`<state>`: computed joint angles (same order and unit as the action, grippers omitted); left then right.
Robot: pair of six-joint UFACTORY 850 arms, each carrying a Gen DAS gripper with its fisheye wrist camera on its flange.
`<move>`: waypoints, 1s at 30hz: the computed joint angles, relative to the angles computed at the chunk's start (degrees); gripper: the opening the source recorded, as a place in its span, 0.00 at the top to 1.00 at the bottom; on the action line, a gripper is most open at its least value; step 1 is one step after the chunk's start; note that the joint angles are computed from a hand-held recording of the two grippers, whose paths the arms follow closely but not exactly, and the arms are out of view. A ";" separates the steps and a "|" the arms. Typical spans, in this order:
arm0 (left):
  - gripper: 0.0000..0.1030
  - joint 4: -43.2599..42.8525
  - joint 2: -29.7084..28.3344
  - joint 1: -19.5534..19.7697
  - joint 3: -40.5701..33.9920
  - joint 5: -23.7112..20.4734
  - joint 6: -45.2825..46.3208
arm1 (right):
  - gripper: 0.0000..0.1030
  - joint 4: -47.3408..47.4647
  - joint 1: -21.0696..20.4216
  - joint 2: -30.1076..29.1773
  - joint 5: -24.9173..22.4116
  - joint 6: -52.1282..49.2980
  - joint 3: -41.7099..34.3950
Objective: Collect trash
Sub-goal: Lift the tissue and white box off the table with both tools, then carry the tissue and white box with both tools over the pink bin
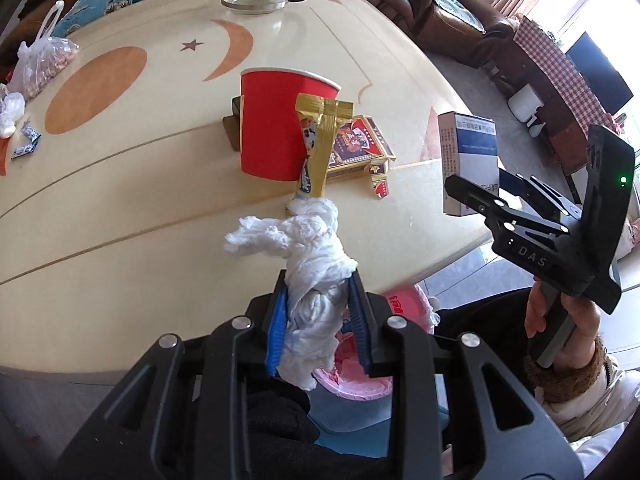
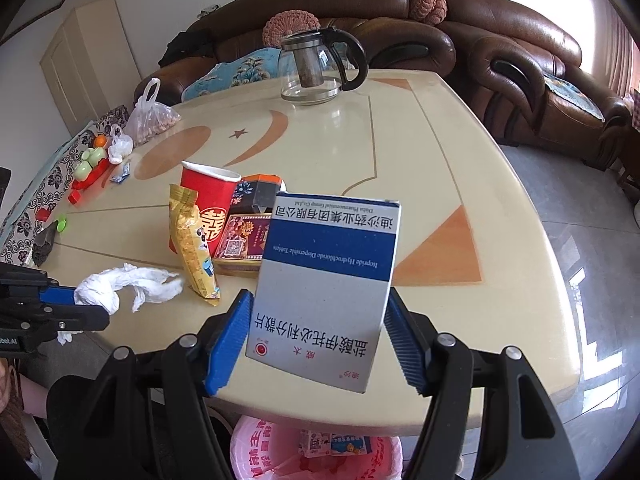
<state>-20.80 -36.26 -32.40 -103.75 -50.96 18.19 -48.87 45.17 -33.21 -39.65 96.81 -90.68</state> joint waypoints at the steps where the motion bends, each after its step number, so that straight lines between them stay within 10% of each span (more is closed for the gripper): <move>1: 0.72 0.29 0.13 -0.04 0.06 0.17 -0.21 | 0.37 -0.04 0.01 0.08 -0.01 0.08 0.09; 30: 0.72 3.92 8.27 -2.07 6.85 3.51 -1.64 | 0.37 -5.42 4.74 4.95 -4.28 4.38 2.84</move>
<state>-16.88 -27.98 -34.47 -96.91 -47.45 16.55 -54.29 49.91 -28.26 -43.93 101.20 -87.84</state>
